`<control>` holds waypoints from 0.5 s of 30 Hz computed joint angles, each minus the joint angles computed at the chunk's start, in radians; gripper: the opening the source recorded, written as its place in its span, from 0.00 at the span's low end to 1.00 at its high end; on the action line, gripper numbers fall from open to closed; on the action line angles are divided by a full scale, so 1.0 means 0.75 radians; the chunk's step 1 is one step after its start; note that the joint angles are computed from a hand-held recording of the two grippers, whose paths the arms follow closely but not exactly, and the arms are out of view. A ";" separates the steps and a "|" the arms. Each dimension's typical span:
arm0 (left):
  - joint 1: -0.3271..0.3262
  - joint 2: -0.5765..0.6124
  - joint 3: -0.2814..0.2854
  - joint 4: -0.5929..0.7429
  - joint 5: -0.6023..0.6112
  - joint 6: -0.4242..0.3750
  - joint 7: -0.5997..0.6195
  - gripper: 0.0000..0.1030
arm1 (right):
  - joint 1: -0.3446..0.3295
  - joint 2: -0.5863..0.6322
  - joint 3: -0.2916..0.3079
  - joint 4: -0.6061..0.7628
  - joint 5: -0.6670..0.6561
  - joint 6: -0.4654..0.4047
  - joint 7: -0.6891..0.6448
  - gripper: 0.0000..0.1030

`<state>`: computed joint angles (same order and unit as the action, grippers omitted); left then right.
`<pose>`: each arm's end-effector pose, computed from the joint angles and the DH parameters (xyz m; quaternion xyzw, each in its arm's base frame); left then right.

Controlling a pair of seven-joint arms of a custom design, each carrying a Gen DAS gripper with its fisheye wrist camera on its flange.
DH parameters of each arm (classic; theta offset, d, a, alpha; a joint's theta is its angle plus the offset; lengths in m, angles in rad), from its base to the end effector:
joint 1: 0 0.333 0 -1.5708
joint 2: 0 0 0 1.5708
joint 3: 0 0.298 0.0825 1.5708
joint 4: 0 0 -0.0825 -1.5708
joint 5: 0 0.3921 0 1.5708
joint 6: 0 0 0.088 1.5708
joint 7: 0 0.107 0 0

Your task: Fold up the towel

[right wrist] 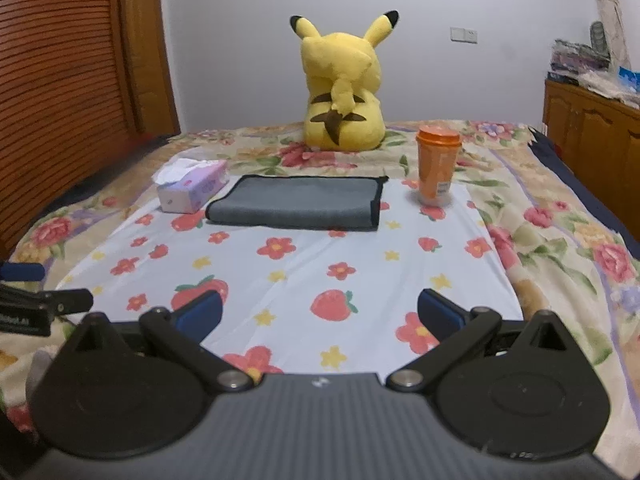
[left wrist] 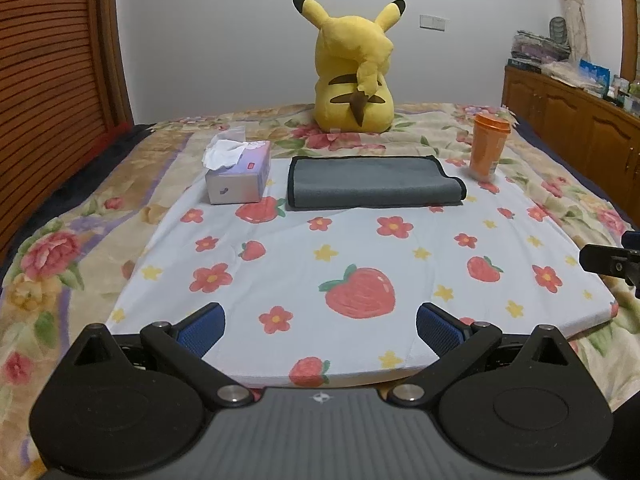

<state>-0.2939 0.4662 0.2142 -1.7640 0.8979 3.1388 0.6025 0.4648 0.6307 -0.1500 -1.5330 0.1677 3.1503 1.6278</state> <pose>0.6751 -0.1414 0.3642 -0.6081 0.6574 -0.3108 0.3187 0.7099 0.2436 0.3928 -0.6707 0.5679 -0.2631 0.3979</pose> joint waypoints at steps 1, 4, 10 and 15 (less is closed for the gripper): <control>-0.007 0.001 0.009 0.001 0.006 0.004 -0.008 1.00 | 0.003 0.001 -0.006 0.002 0.002 -0.003 0.005 1.00; -0.082 0.007 0.100 0.007 0.071 0.028 -0.090 1.00 | 0.039 0.005 -0.047 -0.007 0.000 0.011 0.032 1.00; -0.258 0.027 0.327 0.038 0.323 0.088 -0.396 1.00 | 0.094 0.014 -0.113 -0.022 0.009 0.066 0.049 1.00; -0.353 0.051 0.464 0.085 0.552 0.131 -0.684 1.00 | 0.125 0.015 -0.148 -0.037 0.045 0.116 0.041 1.00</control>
